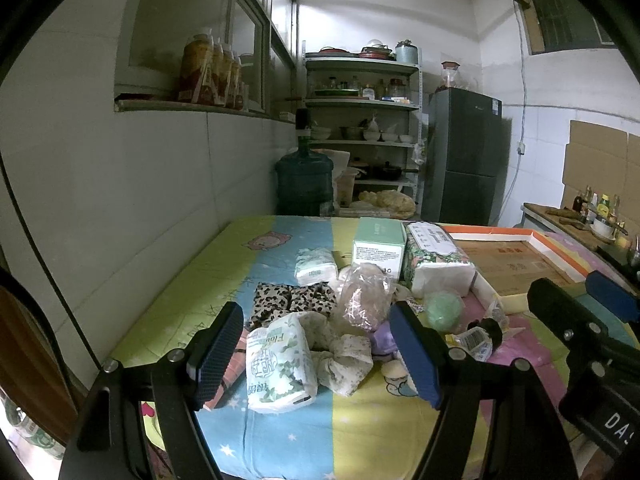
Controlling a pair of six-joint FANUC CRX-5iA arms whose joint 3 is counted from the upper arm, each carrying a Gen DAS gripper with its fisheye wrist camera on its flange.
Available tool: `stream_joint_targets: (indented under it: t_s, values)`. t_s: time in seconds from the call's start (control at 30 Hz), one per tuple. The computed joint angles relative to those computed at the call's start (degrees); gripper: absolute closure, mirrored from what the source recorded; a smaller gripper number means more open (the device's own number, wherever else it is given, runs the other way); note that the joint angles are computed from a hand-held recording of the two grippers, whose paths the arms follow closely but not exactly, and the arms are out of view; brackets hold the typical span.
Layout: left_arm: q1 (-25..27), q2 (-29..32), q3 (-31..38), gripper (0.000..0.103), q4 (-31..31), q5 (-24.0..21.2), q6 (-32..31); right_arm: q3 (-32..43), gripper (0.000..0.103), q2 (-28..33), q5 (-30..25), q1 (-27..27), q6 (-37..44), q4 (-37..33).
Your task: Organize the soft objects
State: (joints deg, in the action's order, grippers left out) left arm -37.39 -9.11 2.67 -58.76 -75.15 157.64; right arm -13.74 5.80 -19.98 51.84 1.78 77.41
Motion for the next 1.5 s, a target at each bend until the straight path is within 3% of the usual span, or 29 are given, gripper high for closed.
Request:
stream_joint_targets:
  t_s: [1.5]
  values:
    - [-0.5, 0.4, -0.5, 0.027, 0.2, -0.1, 1.6, 0.9, 0.017, 0.6, -1.0, 2.1, 1.4, -2.3]
